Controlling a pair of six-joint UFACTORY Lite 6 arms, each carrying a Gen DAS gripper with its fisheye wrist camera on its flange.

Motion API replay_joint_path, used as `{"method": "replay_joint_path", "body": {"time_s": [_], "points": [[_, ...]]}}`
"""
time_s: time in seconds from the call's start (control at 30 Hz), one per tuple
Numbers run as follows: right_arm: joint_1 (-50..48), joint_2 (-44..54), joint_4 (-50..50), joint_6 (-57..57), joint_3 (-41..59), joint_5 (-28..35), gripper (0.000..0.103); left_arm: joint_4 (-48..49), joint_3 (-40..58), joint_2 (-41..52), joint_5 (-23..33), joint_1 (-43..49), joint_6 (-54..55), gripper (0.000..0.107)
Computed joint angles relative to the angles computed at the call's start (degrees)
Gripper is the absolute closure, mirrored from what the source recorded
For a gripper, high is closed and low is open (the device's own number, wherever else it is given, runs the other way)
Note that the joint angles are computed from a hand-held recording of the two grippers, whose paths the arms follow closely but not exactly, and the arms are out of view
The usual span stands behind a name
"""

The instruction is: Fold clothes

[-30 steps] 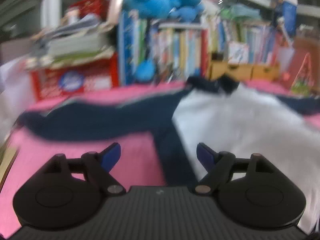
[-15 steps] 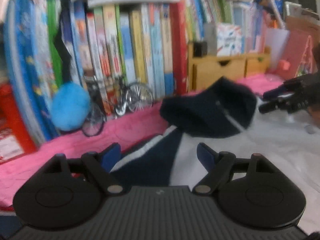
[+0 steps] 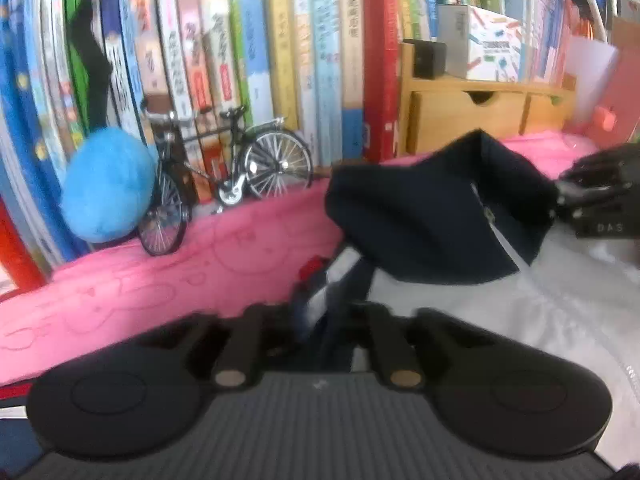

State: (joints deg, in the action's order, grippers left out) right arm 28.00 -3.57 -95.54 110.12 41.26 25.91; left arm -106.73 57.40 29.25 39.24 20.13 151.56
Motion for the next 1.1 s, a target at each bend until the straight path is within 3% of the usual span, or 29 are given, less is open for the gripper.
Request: {"method": "replay_joint_path", "body": {"time_s": [0.07,0.13,0.2,0.5,0.7,0.8,0.83,0.87,0.9,1.03,1.1], "points": [[6.59,0.59,3.25,-2.74,1.12,8.96,0.091,-6.82,-4.96,-4.12,1.54,-0.13,6.47,0.102],[11.66,1.7,3.42,-3.87,3.11,17.92,0.092,-10.02,-5.1,-6.27,3.4,-0.35,9.18,0.102],[12.82,2.16,1.95,-4.92,5.46,22.78,0.092,-11.18,-2.1,-6.07,2.47,-1.65,7.64,0.101],[1.6,16.62,-4.87,-0.39,15.04,18.47,0.092,-28.45,9.77,8.06,-4.77,-10.04,19.23,0.101],[-2.49,20.63,-5.92,1.29,17.53,13.2,0.091,-21.18,17.31,13.08,-11.53,-11.17,12.43,0.1],[-4.3,22.21,2.33,-5.77,21.07,10.04,0.08,-28.06,15.57,11.96,-12.58,-12.56,21.19,0.094],[-3.88,22.4,4.9,-7.29,21.93,11.73,0.063,-27.39,14.27,10.66,-12.28,-12.09,20.37,0.093],[-3.62,22.13,6.91,-8.59,22.32,12.87,0.04,-24.81,12.54,8.76,-11.52,-10.97,17.15,0.092],[-2.76,19.46,7.78,-8.25,20.32,13.77,0.033,-19.87,10.64,6.49,-10.13,-8.97,11.53,0.089],[2.18,-1.51,10.44,-7.93,5.57,13.17,0.013,-5.63,-1.63,-6.19,-0.97,1.92,-0.28,0.085],[6.08,-12.38,15.29,-10.59,-0.16,13.46,0.012,0.84,-10.06,-13.62,3.5,7.31,-2.77,0.082]]}}
